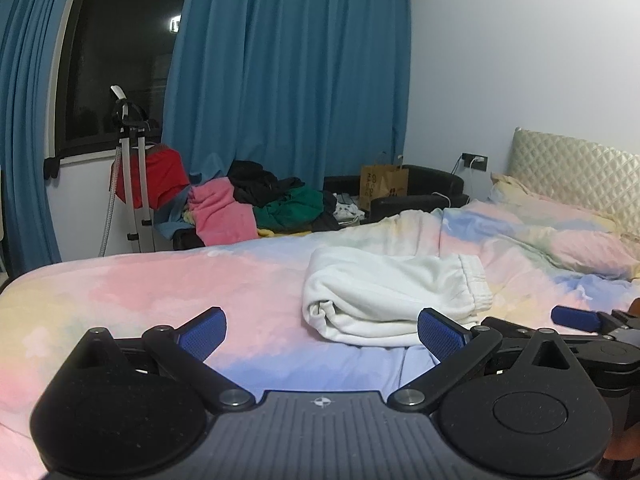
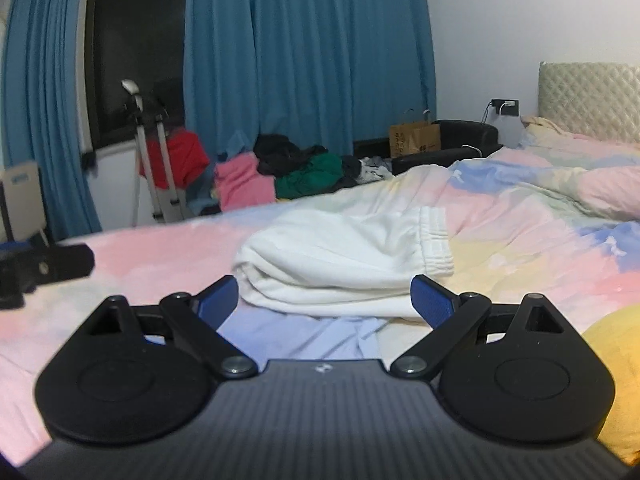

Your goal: Fold clothes

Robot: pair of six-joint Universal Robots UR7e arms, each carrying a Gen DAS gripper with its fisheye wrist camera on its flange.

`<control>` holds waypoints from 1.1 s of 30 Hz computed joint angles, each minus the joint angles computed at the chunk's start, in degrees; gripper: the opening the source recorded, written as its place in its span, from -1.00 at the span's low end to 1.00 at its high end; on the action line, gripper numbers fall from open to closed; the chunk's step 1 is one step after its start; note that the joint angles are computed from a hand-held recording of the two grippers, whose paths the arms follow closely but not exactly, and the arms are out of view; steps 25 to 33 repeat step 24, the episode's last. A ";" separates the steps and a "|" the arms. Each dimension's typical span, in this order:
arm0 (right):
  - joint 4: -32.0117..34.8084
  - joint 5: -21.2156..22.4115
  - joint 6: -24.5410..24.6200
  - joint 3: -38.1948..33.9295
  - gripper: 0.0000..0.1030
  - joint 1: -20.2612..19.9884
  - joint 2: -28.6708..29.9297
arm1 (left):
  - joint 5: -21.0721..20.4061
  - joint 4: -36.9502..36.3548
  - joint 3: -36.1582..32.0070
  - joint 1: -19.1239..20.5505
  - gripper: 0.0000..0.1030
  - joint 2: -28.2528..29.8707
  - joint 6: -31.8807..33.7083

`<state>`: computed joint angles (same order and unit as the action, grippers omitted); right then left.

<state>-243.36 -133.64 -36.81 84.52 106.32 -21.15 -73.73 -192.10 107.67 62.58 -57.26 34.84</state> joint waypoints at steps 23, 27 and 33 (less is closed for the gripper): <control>-2.62 -3.43 -2.05 -2.32 1.00 0.75 1.63 | 0.43 -1.21 2.72 -0.53 0.99 -2.18 -0.67; -2.63 -3.46 -2.03 -2.31 1.00 0.76 1.62 | 0.52 -1.24 2.73 -0.52 0.99 -2.18 -0.62; -2.63 -3.46 -2.03 -2.31 1.00 0.76 1.62 | 0.52 -1.24 2.73 -0.52 0.99 -2.18 -0.62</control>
